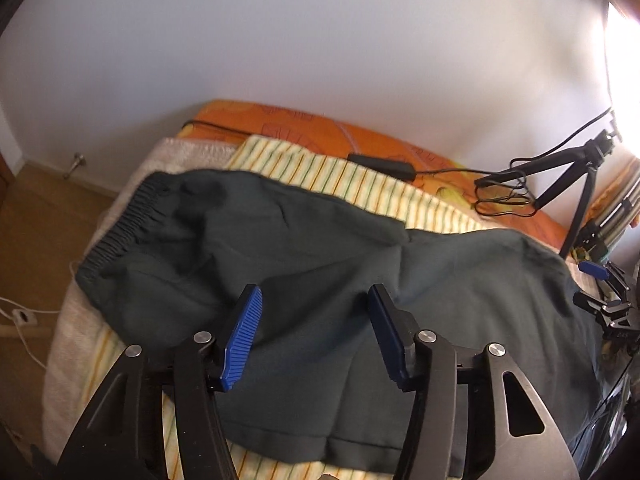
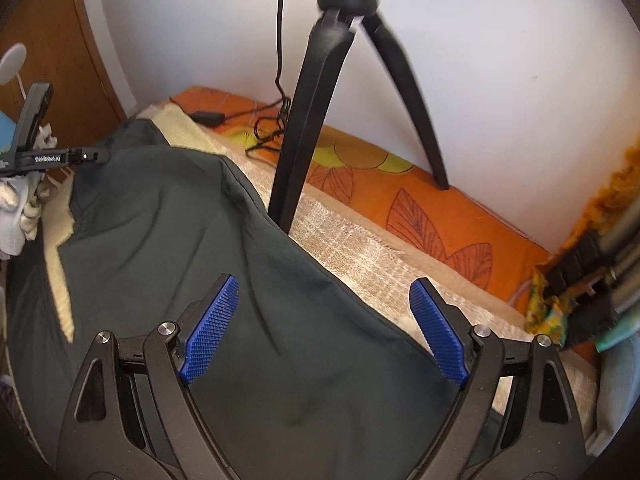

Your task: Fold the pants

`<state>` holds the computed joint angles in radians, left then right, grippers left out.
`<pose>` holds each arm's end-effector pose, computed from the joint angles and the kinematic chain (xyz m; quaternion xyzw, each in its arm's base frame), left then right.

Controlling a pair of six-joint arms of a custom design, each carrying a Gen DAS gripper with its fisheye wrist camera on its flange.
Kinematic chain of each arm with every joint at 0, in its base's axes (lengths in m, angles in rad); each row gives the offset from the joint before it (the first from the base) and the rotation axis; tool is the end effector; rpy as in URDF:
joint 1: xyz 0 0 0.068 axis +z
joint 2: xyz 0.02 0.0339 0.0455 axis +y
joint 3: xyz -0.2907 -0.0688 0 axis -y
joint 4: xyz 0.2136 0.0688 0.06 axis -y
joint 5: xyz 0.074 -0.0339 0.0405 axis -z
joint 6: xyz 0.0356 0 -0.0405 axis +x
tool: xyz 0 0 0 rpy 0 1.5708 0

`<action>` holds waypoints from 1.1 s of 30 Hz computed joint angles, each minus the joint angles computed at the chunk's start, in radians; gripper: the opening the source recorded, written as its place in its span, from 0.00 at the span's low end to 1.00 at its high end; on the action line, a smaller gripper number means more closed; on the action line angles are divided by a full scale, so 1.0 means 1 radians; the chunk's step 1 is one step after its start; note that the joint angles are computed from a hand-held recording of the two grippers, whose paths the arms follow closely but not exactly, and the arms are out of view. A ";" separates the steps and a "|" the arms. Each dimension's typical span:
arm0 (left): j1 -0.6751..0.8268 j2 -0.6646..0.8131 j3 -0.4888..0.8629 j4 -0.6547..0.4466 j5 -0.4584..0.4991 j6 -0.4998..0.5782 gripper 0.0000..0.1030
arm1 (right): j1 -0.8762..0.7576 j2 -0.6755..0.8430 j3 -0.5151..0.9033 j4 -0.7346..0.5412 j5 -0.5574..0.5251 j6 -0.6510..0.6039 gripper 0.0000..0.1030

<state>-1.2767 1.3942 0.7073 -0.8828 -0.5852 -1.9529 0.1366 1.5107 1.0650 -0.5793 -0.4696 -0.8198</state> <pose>0.0688 -0.1592 0.2069 -0.3177 0.9032 -0.0132 0.2881 0.2713 0.0535 0.2754 -0.4867 0.8027 0.1233 0.3220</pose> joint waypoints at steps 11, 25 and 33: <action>0.033 -0.001 -0.058 0.097 0.012 0.036 0.52 | 0.004 0.053 0.011 -0.062 -0.016 0.006 0.21; 0.146 -0.255 -0.048 0.018 0.003 0.092 0.68 | -0.273 -0.416 -0.127 -0.618 -0.261 -0.550 0.05; 0.372 -0.113 -0.038 0.203 0.220 0.312 0.70 | -0.427 -0.507 -0.254 -0.749 -0.211 -0.861 0.05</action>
<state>-0.9043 1.2816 0.6692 -0.6793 -0.3651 -1.6410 -0.2906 1.0035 0.8108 -1.3279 -0.6808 -1.6804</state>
